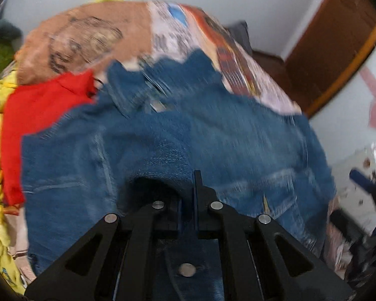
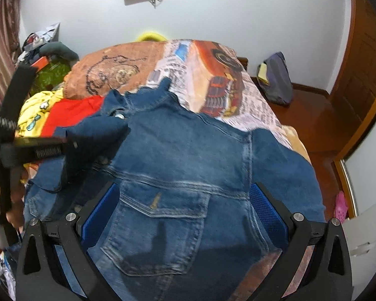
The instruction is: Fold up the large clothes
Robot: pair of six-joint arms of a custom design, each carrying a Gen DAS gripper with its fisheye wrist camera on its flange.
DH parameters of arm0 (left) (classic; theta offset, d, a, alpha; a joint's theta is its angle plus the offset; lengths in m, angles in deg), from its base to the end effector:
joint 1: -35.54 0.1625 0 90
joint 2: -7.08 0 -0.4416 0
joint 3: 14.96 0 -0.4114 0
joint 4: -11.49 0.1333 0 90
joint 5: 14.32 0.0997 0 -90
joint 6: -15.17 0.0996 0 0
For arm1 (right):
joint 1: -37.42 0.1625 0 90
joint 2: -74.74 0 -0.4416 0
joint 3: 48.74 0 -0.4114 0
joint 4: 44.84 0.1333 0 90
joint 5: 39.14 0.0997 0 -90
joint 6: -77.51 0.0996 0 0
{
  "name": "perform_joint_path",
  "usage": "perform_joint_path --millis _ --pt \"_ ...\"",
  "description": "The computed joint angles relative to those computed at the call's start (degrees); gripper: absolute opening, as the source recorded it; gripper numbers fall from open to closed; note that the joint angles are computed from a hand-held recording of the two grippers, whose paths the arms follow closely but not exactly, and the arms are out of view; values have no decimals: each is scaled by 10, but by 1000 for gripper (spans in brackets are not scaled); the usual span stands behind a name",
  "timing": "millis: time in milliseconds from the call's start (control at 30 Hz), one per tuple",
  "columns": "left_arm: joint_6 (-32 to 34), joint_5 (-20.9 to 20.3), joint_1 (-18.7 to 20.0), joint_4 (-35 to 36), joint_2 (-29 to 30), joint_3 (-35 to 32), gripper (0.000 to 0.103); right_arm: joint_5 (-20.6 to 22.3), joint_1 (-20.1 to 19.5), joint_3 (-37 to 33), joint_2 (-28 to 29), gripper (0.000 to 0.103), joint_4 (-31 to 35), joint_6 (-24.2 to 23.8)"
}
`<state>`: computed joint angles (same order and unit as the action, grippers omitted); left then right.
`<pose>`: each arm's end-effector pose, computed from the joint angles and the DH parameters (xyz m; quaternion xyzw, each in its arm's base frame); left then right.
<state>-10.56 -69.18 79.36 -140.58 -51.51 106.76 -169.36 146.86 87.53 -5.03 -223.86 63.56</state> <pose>-0.2391 -0.4936 0.0891 0.1720 0.9377 -0.1701 0.2495 0.2083 -0.3829 0.2435 0.1668 -0.8911 0.2784 0.3171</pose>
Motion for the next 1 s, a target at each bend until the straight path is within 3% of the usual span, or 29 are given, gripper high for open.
perform_joint_path --millis 133,200,267,367,500,600,733,867,1000 --pt "10 -16 -4 36 21 -5 10 -4 -12 5 -11 103 12 8" --pt "21 -28 -6 49 24 -5 20 -8 -13 7 -16 103 18 11" --pt "30 -43 -10 52 18 3 39 -11 -15 8 -17 103 20 10" --pt "42 -40 -27 51 0 22 50 -19 -11 6 -15 103 23 9" --pt "44 -33 -47 47 -48 56 58 -26 2 1 -6 103 24 6" --pt "43 -2 -58 54 -94 76 62 -27 16 -6 6 103 22 0" --pt "36 72 -72 76 -164 102 71 -23 38 -23 33 103 17 -11" --pt "31 135 -64 102 -216 117 78 -8 55 -45 68 103 24 -20" --pt "8 180 -43 148 -265 135 78 4 67 -74 113 103 52 -33"
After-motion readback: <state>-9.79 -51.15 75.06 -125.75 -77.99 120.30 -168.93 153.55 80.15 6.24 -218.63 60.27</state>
